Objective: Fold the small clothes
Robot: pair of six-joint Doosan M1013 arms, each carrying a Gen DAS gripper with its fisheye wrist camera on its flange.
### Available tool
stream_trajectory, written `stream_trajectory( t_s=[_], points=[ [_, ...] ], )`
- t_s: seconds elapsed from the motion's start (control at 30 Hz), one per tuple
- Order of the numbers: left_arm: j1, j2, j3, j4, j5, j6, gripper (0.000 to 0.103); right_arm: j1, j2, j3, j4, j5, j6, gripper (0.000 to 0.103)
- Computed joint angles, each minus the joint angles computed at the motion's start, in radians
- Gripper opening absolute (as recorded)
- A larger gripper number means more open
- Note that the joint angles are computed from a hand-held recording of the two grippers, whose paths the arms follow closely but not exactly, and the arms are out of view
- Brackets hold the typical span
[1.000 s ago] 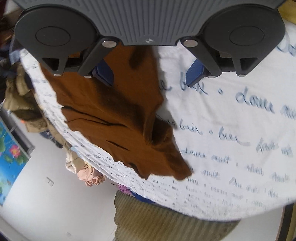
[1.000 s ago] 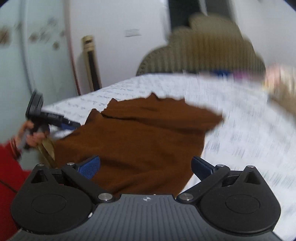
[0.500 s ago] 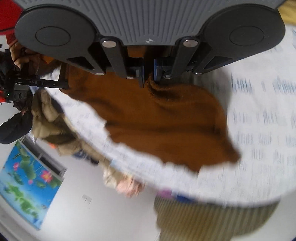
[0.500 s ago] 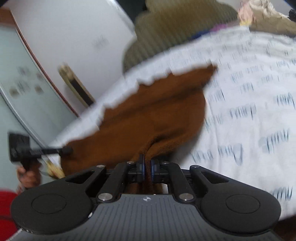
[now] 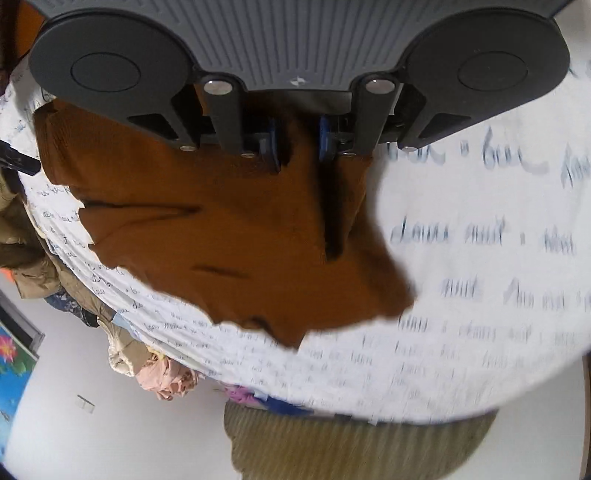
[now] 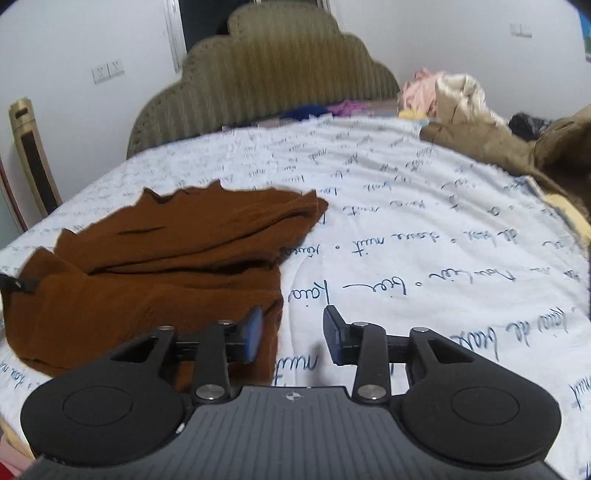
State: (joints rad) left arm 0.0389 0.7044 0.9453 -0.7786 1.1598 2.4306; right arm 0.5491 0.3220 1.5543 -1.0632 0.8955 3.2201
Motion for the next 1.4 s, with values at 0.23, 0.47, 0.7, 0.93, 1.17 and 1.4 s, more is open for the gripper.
stream_trajectory(
  t_s=[0.23,0.47,0.7,0.93,1.17,1.4],
  points=[
    [0.053,-0.045,0.087,-0.131,-0.02,0.02,0.081,0.097,0.015,-0.016,-0.061,0.088,-0.277,0.051],
    [0.063,-0.079,0.15,-0.131,0.012,0.116,0.081,0.11,0.114,-0.122,-0.025,0.112,-0.554,0.052],
    [0.068,-0.079,0.176,-0.189,0.06,0.141,0.081,0.135,0.18,-0.176,-0.097,0.224,-0.611,0.064],
    [0.041,-0.138,0.273,-0.218,-0.092,0.368,0.081,0.136,0.225,-0.189,-0.221,0.296,-0.518,0.064],
    [0.037,-0.057,0.162,-0.218,0.046,0.136,0.009,0.143,0.303,-0.257,-0.274,0.524,-0.641,0.028],
    [0.051,-0.087,0.18,-0.194,0.054,0.11,0.005,0.156,0.271,-0.229,-0.27,0.602,-0.64,0.009]
  ],
)
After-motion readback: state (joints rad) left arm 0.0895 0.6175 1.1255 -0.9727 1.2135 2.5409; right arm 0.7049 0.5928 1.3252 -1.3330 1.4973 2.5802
